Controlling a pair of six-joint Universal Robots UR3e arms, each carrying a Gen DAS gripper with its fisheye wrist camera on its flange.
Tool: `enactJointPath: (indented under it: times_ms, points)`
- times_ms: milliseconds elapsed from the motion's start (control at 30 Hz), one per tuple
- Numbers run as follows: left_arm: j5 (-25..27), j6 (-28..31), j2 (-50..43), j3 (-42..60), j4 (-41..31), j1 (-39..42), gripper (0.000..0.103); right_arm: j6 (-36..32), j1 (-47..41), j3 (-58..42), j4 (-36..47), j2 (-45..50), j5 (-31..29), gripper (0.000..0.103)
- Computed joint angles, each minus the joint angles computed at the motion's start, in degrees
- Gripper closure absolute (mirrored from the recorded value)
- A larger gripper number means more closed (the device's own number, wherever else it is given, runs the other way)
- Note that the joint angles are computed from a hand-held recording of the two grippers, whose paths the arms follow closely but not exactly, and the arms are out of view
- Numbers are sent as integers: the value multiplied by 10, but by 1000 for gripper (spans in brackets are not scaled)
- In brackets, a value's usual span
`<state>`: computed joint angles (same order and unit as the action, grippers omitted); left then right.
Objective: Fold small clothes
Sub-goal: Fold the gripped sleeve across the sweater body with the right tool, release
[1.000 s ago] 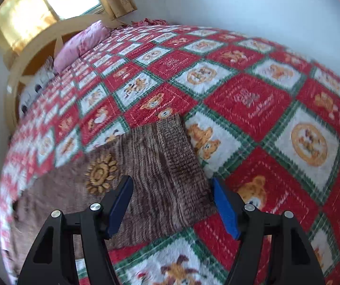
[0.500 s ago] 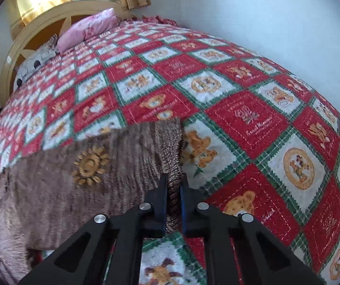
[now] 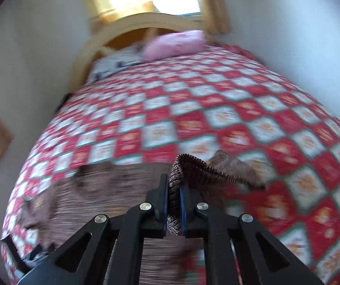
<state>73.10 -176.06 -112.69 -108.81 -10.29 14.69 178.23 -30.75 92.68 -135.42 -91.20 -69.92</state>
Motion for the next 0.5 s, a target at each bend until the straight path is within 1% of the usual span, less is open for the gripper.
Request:
enactJointPath:
  times_ms: [100,267,367,500]
  points:
    - [-16,-8,2,-9,12,11,0,38,109,-62,-15,77,-5,96]
    - [-39,-18,5,-20,25,24,0,91,249,-113,-89,202,-53,96]
    - [-42,-19,2,-18,26,25,0,112,293,-127,-130,265,-60,96]
    - [-50,-22,-1,-17,30,29,0,124,314,-118,-168,298,-60,96]
